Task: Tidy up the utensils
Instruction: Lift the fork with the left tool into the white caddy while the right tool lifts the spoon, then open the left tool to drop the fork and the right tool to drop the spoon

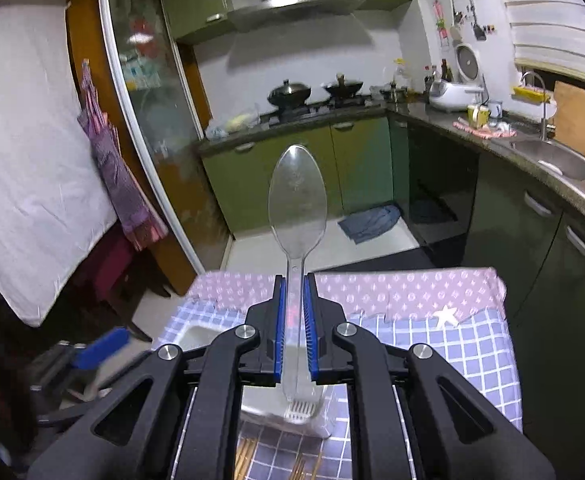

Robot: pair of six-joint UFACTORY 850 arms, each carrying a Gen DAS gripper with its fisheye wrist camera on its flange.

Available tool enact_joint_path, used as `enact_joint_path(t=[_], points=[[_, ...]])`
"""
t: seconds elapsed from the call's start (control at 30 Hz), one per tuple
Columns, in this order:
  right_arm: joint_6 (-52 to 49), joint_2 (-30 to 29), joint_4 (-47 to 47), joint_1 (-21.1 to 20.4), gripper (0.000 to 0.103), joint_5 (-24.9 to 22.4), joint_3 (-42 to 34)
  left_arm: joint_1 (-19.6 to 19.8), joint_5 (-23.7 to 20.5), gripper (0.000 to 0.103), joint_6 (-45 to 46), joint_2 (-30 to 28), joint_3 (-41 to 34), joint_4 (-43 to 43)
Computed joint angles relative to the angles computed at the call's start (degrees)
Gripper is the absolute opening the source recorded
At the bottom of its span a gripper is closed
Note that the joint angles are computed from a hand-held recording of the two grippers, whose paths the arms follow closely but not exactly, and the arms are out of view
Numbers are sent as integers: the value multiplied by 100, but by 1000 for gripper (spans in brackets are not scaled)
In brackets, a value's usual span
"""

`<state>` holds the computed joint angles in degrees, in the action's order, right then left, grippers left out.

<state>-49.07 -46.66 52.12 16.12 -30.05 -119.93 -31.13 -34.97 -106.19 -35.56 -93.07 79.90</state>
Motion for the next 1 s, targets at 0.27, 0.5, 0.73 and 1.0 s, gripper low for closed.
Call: enact_joint_path(t=[0.27,0.5,0.73,1.0], points=[[-815,304,258,116,20,414,909,-84,227,45,1609,330,574,-1890],[-1595,930,766,-5,29,421,1669,32,427,45,3317,234,584,-3913],[97,974,-1187,-336,33,-485,1742,247,72,44,5255,-229,168,-6231],[721,595,-1945,-554,33,-1082,1627,380,-388,34,6069,-769,-315,-7335]])
